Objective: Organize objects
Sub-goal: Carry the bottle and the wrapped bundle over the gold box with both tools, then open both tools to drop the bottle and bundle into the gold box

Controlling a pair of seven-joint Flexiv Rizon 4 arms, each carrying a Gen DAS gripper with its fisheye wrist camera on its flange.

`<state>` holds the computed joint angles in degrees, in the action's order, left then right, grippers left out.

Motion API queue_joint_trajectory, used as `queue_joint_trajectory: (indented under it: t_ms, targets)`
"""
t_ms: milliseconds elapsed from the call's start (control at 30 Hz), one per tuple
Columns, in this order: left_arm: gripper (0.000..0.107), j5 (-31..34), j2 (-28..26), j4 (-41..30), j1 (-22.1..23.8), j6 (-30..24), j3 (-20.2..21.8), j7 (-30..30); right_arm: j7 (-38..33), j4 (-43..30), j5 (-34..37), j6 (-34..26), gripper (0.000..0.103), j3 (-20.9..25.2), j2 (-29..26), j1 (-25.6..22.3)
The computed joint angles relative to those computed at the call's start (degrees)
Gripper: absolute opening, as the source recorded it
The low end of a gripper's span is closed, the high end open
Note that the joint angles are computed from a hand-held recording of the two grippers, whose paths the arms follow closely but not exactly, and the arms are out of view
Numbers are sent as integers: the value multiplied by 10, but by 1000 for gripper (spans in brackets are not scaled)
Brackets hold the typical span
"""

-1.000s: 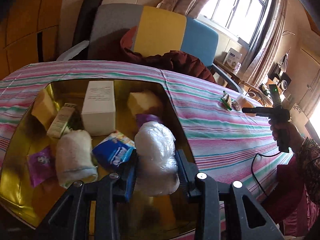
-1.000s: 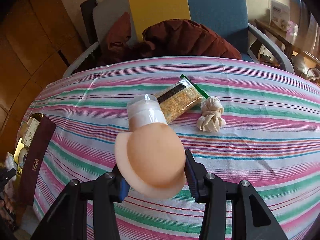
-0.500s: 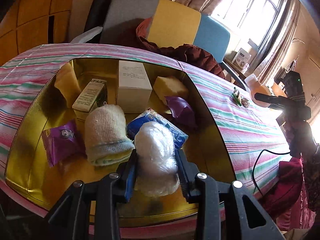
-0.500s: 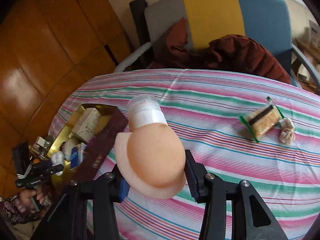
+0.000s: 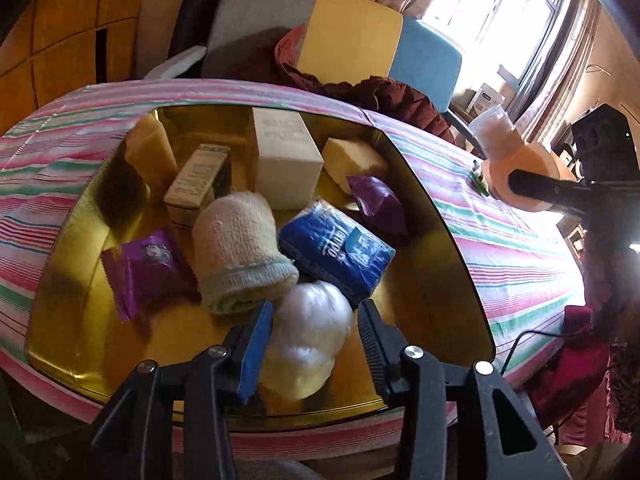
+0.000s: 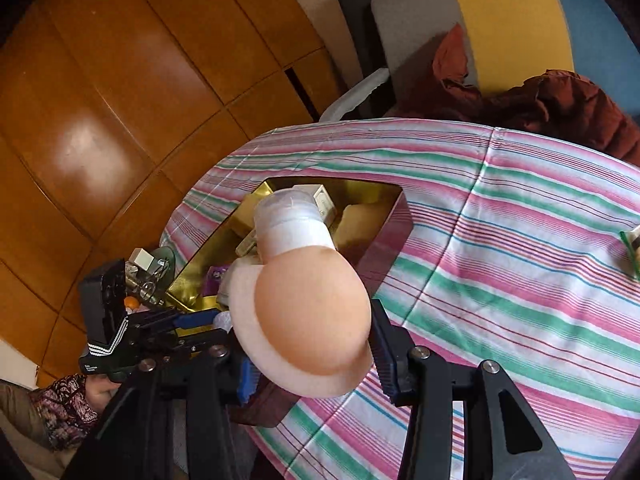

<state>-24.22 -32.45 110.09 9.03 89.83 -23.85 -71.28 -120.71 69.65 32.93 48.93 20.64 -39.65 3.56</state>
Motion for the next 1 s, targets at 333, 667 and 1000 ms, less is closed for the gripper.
queue_joint_trajectory:
  t_ms: [333, 667, 1000]
  targets:
    - [44, -43, 26, 65, 29, 217, -4, -116, -2, -9, -10, -40, 48, 9, -10, 34]
    - [44, -14, 45, 77, 19, 219, 51, -233, -6, -37, -60, -78, 48, 5, -30, 107]
    - [44, 57, 56, 73, 13, 229, 96, -318, 43, -148, -128, -173, 49, -14, -106, 176]
